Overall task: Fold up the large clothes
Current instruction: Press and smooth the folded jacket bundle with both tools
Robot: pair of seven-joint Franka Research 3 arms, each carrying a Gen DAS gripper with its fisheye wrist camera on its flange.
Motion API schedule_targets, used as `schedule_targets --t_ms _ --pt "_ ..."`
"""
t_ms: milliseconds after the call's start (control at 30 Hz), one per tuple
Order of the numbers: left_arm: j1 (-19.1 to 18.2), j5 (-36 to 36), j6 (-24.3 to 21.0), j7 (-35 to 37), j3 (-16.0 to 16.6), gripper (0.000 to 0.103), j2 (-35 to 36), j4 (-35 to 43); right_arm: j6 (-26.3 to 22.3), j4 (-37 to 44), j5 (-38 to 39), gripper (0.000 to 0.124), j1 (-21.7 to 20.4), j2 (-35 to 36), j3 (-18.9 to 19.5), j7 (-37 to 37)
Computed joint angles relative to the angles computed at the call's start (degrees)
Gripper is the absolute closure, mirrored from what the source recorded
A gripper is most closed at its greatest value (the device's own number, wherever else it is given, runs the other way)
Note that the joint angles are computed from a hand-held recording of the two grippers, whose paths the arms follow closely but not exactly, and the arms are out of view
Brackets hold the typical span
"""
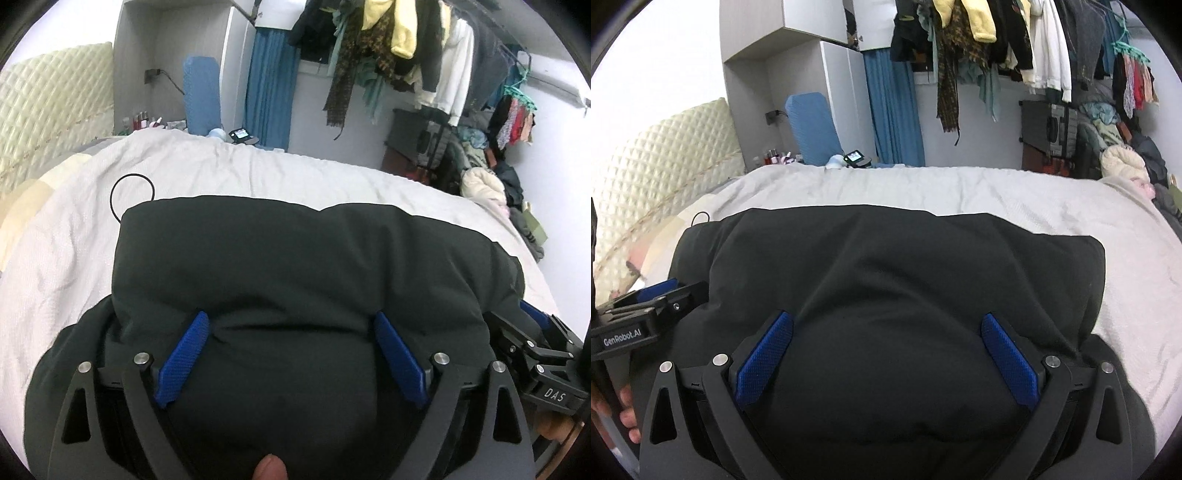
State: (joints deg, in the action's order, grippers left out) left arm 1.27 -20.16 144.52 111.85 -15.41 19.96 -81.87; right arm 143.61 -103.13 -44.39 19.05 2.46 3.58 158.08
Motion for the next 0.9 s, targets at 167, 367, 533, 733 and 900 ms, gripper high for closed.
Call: schedule_targets --t_ms 167,367,533,733,900 --pt "-2.8 7.1 1.5 -5.5 1.8 0.004 4.1 4.0 -0.9 2.5 -2.0 0.021 0.5 3.1 -0.8 -0.1" --pt "-1.8 8.9 -1.3 -6.8 0.8 0.004 5.0 6.1 -0.6 2.4 0.6 0.021 1.2 3.1 -1.8 -2.7" --pt "0.3 6.9 0.4 -4.0 0.7 0.005 1.6 2.4 2.0 -3.4 -0.6 0.021 -0.1 -2.7 -1.2 -0.3" --pt "2.6 5.3 1.4 -1.1 1.4 0.005 0.8 0.3 0.0 -10.7 -1.9 0.021 -4.6 -10.3 1.9 1.6" --pt "3.9 1.3 3.0 1.8 0.3 0.002 0.7 -2.5 3.4 -15.1 2.2 0.021 -7.9 -10.9 3.1 1.4"
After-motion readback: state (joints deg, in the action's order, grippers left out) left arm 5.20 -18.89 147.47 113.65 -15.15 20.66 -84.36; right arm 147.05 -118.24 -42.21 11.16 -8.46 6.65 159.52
